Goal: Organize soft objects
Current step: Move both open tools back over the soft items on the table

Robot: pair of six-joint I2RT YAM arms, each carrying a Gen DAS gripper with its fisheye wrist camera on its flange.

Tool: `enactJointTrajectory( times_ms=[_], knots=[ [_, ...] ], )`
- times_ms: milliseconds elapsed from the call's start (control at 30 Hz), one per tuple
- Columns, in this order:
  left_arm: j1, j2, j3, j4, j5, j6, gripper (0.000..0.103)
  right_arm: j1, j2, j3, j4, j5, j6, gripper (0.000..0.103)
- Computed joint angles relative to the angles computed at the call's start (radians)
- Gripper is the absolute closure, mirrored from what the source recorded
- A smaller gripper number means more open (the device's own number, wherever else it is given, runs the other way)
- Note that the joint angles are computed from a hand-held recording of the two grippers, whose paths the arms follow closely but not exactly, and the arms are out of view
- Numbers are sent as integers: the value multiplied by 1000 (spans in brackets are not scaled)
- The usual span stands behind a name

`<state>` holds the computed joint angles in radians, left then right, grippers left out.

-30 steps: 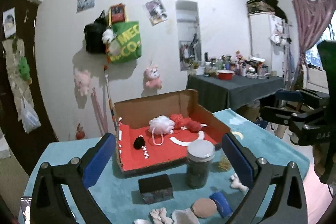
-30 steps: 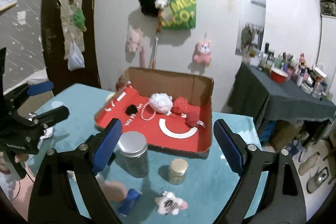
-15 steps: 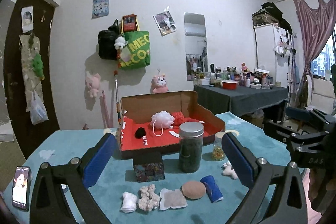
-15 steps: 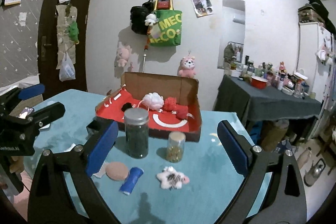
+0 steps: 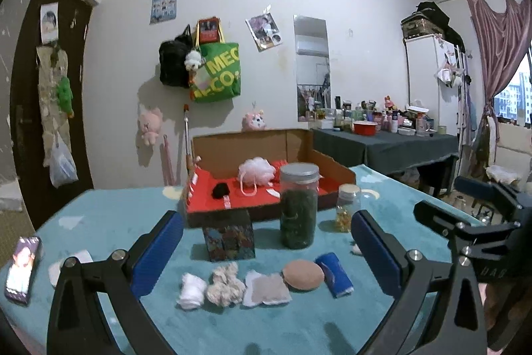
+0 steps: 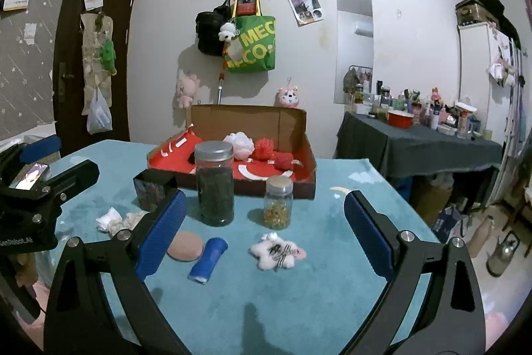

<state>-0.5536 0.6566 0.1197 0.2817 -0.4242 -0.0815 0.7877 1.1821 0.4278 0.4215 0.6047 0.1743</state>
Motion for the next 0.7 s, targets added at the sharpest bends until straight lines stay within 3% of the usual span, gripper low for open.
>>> enactJointTrajectory(
  times_ms=[700],
  knots=[
    [149, 455, -68, 376, 120, -80, 0, -9, 298, -46, 201, -14, 116, 6]
  ],
)
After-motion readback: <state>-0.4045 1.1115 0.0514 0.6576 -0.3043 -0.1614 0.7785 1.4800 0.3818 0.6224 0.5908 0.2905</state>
